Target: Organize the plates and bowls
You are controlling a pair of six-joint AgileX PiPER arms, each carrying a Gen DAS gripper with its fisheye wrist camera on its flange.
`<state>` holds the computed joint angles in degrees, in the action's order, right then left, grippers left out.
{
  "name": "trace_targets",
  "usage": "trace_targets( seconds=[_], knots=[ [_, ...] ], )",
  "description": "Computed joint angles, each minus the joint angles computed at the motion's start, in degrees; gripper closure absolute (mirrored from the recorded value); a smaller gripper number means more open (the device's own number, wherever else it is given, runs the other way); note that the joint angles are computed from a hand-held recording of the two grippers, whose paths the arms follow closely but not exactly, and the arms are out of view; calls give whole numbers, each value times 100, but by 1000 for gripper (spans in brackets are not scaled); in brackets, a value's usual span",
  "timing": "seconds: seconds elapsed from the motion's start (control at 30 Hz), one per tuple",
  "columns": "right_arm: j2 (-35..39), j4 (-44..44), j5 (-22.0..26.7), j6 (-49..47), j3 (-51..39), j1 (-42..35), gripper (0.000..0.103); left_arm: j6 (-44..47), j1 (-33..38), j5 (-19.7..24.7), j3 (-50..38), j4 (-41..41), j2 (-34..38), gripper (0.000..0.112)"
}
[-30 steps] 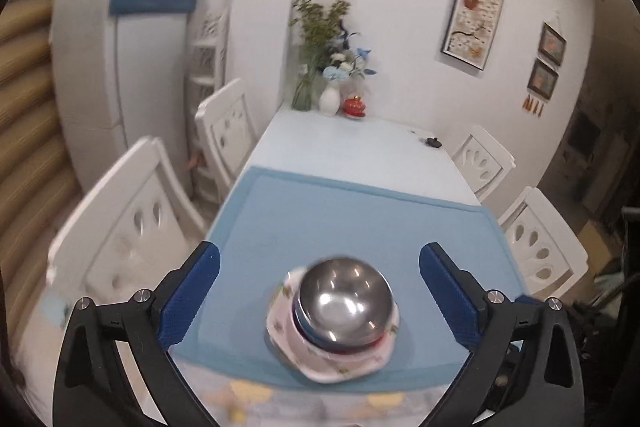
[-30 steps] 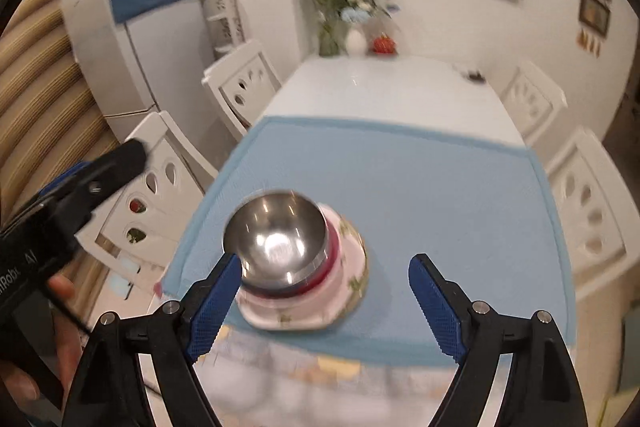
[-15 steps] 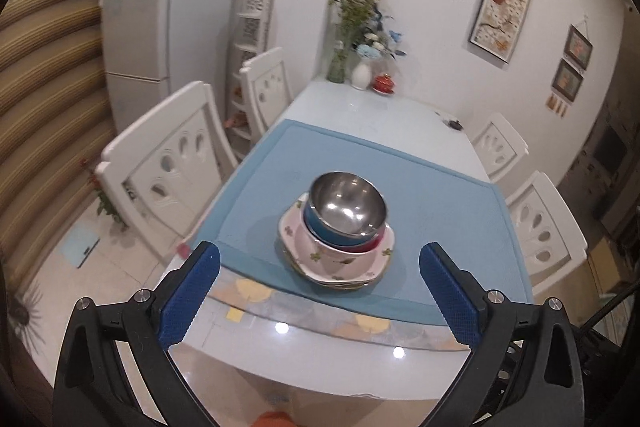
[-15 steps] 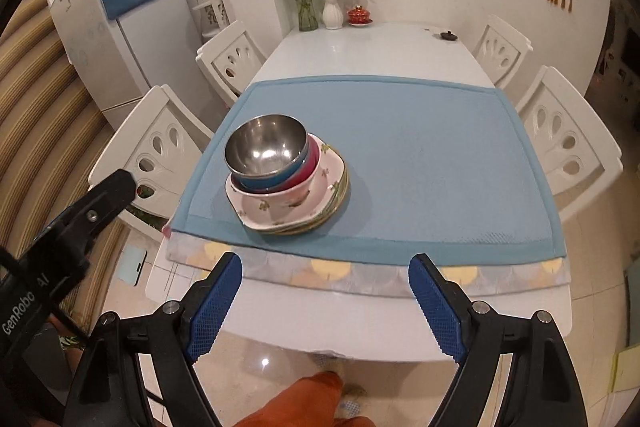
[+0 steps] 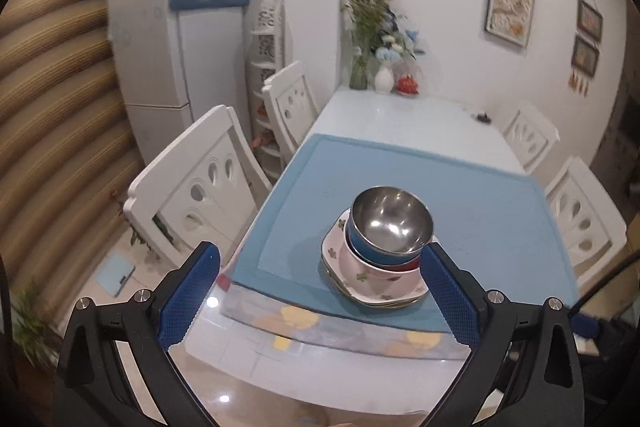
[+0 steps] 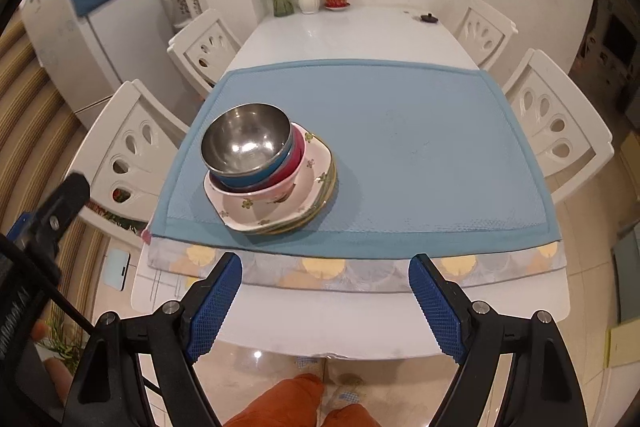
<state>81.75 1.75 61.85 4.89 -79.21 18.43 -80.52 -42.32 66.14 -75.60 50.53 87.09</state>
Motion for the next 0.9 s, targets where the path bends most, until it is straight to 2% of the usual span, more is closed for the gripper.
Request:
trace_targets(
  seconds=[0.13, 0.37, 0.6, 0.9],
  knots=[
    [429, -305, 59, 570, -359, 364, 20, 326, 445, -400, 64, -41, 9, 12],
    [1076, -837, 179, 1406, -890, 816, 20, 1260, 1247, -1353, 160, -571, 48, 12],
    [1525, -1155, 382, 1809, -1331, 1126, 20, 1957, 1497, -1791, 106, -767, 166, 12],
    [1817, -1270, 563, 2044, -1586, 1227, 20, 2683, 1837, -2058, -83, -1377, 378, 12]
  ],
)
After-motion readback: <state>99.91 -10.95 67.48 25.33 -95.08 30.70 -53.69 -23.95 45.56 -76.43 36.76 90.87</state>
